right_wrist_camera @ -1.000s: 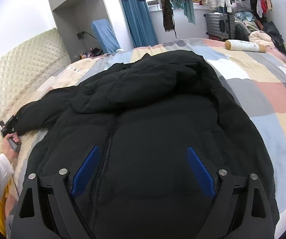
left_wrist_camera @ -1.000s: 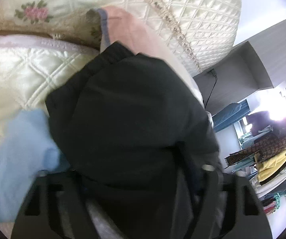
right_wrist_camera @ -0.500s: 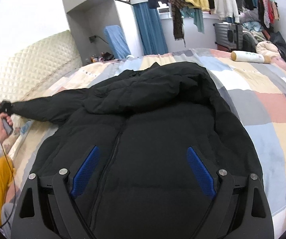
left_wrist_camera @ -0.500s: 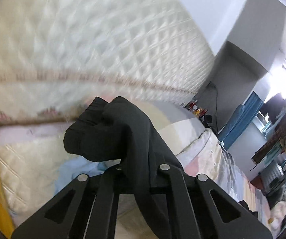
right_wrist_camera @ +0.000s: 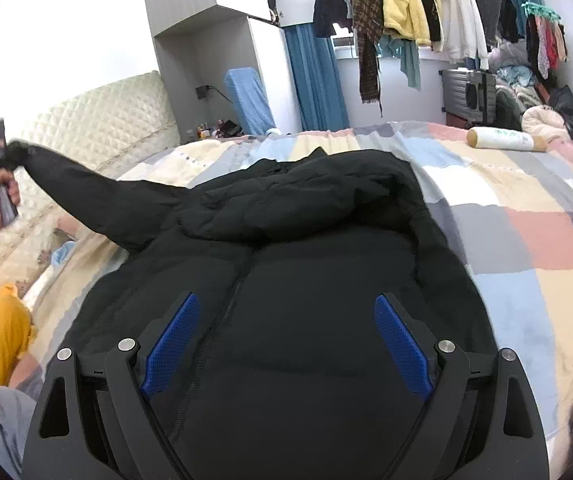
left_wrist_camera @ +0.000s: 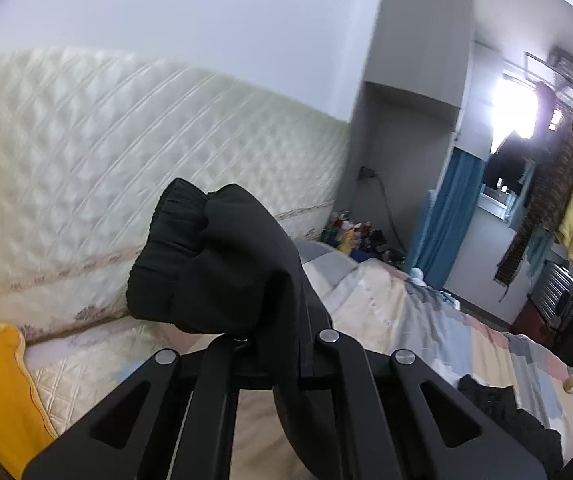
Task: Fold large clothes
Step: 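Lift the sleeve with the left tool and fold it across the jacket front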
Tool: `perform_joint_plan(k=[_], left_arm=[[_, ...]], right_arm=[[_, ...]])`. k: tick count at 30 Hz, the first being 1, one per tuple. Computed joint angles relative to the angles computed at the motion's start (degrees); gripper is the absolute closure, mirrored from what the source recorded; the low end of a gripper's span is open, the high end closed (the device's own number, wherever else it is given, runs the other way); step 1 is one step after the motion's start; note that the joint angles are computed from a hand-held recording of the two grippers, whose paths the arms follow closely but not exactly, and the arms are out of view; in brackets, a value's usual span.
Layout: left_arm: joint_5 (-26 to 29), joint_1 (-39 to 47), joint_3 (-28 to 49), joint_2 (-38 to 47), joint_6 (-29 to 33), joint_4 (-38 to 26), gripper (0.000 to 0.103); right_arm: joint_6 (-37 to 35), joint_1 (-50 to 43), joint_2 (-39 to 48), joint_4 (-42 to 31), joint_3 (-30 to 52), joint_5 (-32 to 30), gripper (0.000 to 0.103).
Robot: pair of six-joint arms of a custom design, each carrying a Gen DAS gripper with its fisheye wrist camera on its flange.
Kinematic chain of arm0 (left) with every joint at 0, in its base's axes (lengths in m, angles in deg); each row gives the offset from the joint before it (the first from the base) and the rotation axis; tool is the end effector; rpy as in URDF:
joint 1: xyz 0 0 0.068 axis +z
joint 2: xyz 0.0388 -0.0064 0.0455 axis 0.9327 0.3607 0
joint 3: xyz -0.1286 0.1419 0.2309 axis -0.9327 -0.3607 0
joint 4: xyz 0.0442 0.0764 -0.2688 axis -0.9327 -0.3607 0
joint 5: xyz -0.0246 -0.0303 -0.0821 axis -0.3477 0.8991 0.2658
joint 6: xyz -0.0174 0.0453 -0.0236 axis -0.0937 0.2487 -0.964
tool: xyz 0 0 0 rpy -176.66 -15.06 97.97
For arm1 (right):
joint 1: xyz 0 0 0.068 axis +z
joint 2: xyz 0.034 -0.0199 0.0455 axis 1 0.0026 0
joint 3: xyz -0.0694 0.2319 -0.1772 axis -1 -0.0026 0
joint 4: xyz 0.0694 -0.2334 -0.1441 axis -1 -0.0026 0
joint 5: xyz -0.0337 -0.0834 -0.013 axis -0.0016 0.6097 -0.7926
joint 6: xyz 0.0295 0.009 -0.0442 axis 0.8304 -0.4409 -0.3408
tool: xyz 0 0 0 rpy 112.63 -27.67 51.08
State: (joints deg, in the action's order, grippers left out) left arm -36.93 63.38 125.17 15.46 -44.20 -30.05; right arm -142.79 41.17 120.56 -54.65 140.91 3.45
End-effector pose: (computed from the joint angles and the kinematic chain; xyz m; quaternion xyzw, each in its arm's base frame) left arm 0.2740 -0.0046 0.3778 -0.3454 0.7444 0.0955 0.5635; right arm 0.2089 -0.1948 0.2587 -0.1240 0.8795 0.1564 0.4321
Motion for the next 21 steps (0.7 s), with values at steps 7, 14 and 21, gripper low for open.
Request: perform_joint_plan(k=[7, 14, 21], left_arm=[[-11.54, -15.74, 16.37, 11.20, 5.02, -4.81, 0.098], [-13.87, -27.08, 32.00, 25.31, 10.17, -5.66, 0.098], [-12.47, -34.58, 50.98, 41.58, 10.81, -10.00, 0.098]], right_arm=[[0.89, -2.04, 2.29, -0.40, 2.96, -2.65, 0.014], [1.56, -3.43, 4.90, 0.56, 5.12, -3.58, 0.014], [3.11, -5.89, 8.40, -2.37, 9.21, -6.45, 0.014]])
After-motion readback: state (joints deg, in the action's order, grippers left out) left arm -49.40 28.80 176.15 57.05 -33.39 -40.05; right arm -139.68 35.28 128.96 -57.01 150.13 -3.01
